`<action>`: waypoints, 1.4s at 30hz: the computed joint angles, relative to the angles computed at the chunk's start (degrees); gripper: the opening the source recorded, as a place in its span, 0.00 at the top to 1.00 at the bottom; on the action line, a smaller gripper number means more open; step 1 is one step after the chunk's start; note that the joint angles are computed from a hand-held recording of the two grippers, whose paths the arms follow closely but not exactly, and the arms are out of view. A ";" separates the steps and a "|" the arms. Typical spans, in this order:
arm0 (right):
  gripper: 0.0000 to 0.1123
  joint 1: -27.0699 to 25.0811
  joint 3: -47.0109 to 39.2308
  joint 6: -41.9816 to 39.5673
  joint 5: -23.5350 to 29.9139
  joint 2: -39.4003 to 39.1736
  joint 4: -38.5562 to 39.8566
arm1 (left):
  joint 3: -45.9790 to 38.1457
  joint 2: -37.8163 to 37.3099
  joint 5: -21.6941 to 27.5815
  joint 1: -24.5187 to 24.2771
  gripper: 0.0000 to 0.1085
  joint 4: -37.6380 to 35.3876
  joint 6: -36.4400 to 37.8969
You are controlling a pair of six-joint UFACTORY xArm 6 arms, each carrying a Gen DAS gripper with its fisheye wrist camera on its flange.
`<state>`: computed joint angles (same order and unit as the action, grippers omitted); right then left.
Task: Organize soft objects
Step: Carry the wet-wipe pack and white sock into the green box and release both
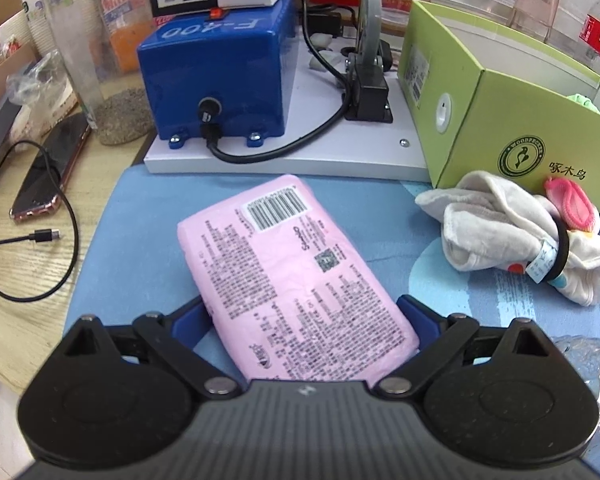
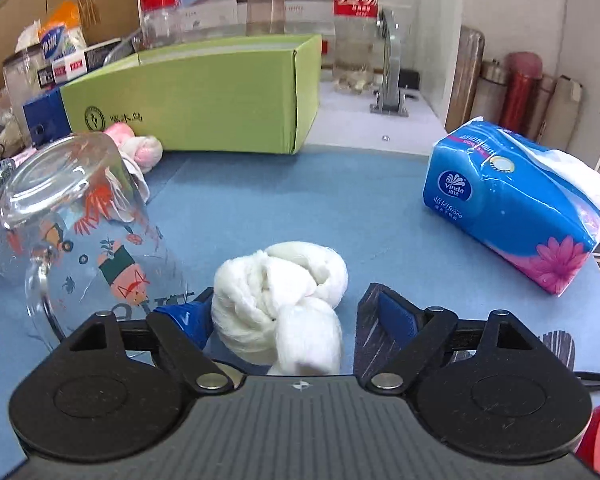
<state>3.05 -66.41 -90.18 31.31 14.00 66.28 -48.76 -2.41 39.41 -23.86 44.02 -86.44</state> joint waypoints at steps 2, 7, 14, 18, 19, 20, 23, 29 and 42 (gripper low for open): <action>0.35 0.57 0.18 -0.28 -0.86 -0.02 1.17 | 0.21 0.01 -0.05 -0.04 0.11 1.33 -1.47; 0.46 0.50 -0.23 0.87 -0.89 0.16 0.55 | 2.79 -1.98 -1.63 -0.39 0.24 6.30 -6.30; 0.70 -2.62 -0.01 -0.63 4.80 -2.45 2.81 | 10.57 -12.30 -8.71 0.92 0.32 8.56 -10.19; 0.69 -2.84 -4.57 -2.23 10.10 -3.42 5.87 | 6.49 -14.34 -8.83 0.82 0.32 9.98 -5.07; 0.69 -2.11 -6.81 -2.30 10.62 -2.74 6.26 | 4.29 -13.39 -9.20 1.21 0.32 10.16 -3.31; 0.69 -1.23 -9.55 -2.12 11.18 -1.60 6.62 | 1.82 -12.05 -9.22 1.47 0.32 10.30 -1.90; 0.69 2.40 -18.91 -0.59 10.76 3.33 7.05 | -7.62 -5.26 -10.22 2.74 0.32 10.34 3.29; 0.68 8.33 -43.21 15.28 11.51 20.01 -4.42 | -25.91 11.45 -11.93 4.77 0.31 0.98 18.44; 0.62 12.89 -72.50 36.68 23.02 41.68 -24.27 | -35.40 22.63 -10.75 5.69 0.09 -5.11 27.91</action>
<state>15.94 -138.92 -53.50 54.33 55.67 42.01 -84.15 20.22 28.66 -18.17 38.91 -58.53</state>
